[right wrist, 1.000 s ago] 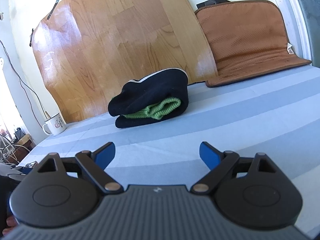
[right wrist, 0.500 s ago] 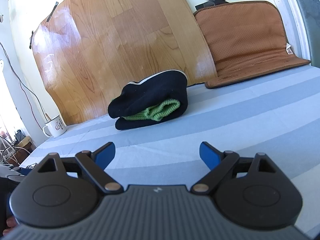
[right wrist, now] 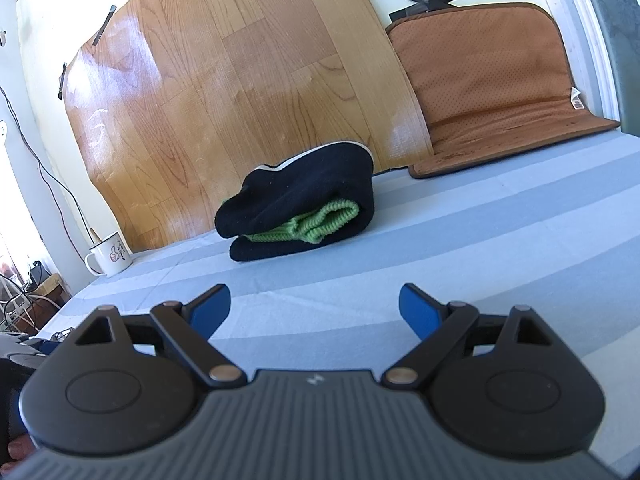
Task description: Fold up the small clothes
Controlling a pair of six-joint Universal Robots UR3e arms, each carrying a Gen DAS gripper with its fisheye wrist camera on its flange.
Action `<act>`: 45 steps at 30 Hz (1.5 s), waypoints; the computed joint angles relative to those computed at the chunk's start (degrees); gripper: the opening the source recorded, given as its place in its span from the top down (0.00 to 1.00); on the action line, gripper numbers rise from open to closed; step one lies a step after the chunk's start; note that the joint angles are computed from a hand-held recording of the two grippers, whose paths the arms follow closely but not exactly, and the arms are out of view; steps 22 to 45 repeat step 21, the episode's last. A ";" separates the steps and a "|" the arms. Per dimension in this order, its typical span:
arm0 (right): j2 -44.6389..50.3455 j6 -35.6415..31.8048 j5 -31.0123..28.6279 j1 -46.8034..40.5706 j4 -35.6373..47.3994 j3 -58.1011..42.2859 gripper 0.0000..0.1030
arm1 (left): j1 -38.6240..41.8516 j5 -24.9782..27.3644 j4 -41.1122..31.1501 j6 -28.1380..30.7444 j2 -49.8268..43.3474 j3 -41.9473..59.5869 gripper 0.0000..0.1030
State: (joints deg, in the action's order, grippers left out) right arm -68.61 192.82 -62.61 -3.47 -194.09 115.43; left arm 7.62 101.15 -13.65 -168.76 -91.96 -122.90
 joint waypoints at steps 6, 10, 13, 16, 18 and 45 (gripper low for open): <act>0.04 0.02 -0.05 0.01 -0.18 0.05 0.10 | 0.04 -1.78 -2.00 -0.08 1.33 -0.17 0.00; 0.06 0.02 0.01 -0.03 -0.22 0.10 0.10 | -0.41 -1.61 -1.74 -0.09 1.40 -0.38 0.00; 0.09 0.01 0.04 -0.03 -0.29 0.12 0.10 | -0.55 -1.42 -1.06 -0.08 1.44 -0.62 0.00; 0.09 0.01 0.04 -0.03 -0.29 0.12 0.10 | -0.54 -1.46 0.19 0.41 1.63 -1.19 0.00; 0.08 -0.08 0.04 -0.04 -0.21 0.11 0.10 | -0.41 -1.99 0.50 0.83 1.97 -1.45 0.00; 0.04 -0.04 -0.01 -0.02 -0.31 0.20 0.10 | -0.42 -2.52 1.18 1.38 2.21 -1.76 0.00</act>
